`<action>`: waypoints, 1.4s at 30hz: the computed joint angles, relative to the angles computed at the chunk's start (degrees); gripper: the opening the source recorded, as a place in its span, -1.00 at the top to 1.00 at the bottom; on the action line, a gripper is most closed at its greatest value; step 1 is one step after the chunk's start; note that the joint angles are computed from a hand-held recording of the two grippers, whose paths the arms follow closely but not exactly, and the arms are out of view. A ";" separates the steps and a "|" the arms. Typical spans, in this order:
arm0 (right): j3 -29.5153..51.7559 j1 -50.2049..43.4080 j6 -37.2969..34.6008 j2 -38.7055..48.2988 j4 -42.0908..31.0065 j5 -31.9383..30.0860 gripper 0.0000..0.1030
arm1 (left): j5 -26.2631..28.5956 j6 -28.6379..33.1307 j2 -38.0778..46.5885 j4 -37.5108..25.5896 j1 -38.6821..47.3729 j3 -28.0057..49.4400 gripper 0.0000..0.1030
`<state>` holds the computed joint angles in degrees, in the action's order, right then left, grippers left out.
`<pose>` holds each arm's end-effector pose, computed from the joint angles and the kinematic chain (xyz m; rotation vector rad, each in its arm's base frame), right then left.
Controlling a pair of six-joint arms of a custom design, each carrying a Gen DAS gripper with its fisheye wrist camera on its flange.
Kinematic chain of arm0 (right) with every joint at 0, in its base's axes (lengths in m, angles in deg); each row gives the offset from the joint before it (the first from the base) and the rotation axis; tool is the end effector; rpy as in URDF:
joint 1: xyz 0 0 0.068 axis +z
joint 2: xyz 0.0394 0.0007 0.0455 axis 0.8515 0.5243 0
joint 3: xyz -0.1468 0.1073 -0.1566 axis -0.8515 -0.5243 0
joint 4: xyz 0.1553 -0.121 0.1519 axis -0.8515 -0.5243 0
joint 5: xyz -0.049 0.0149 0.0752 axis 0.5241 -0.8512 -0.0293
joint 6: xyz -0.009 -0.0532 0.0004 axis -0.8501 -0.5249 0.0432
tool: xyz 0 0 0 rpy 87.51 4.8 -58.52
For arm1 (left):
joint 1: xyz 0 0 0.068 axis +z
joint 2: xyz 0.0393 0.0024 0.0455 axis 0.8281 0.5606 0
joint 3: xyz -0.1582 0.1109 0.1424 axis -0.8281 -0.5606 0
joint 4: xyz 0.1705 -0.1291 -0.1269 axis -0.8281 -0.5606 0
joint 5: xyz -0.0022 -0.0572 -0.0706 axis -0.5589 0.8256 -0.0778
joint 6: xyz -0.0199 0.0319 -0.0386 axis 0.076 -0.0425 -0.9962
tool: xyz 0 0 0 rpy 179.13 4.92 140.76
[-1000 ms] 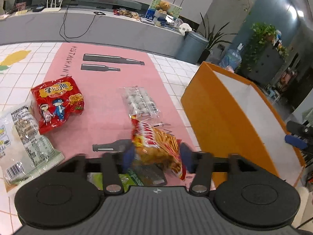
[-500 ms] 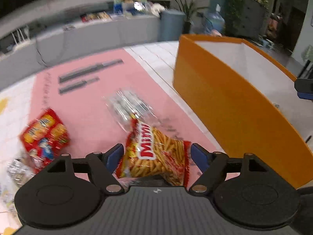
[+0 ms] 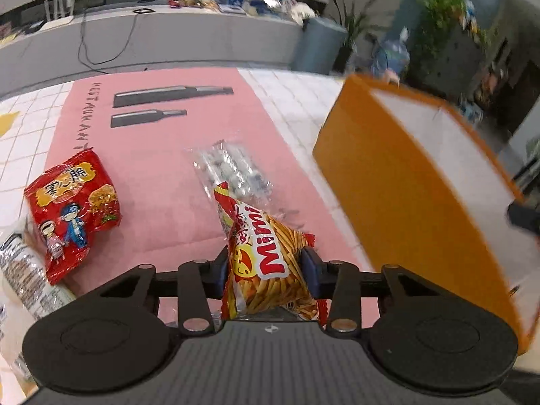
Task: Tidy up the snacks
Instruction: 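Carry the striped breadstick bag over the box with the left tool and release it, then move both tools back toward the remaining snacks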
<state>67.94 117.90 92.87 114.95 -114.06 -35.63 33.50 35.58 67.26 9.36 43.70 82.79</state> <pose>0.1328 0.1707 0.2091 0.7287 2.0771 0.0381 0.3498 -0.0945 0.1760 0.8565 2.3822 -0.6661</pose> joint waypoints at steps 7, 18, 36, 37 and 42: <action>-1.59 2.20 4.20 -3.88 -2.89 3.22 -0.52 | 8.15 -6.93 -11.72 -1.58 2.48 -4.19 0.09; -4.10 8.88 26.52 -8.04 -20.04 7.26 -0.50 | 5.99 -19.69 -27.10 5.18 -12.85 -10.17 0.08; -2.22 13.30 48.65 -4.93 -34.34 8.38 -0.49 | -17.56 -30.67 0.24 7.51 -29.29 5.99 0.02; -2.28 13.00 48.38 -5.03 -33.99 8.24 -0.49 | -19.38 -30.44 -0.36 9.03 -29.62 4.98 -0.13; -2.98 12.20 46.56 -5.87 -31.26 7.90 -0.49 | -19.00 -29.03 -4.13 7.80 -28.46 2.17 -0.65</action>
<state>64.96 130.10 139.43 109.08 -145.33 -27.74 14.50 6.55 63.13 17.17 15.24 84.95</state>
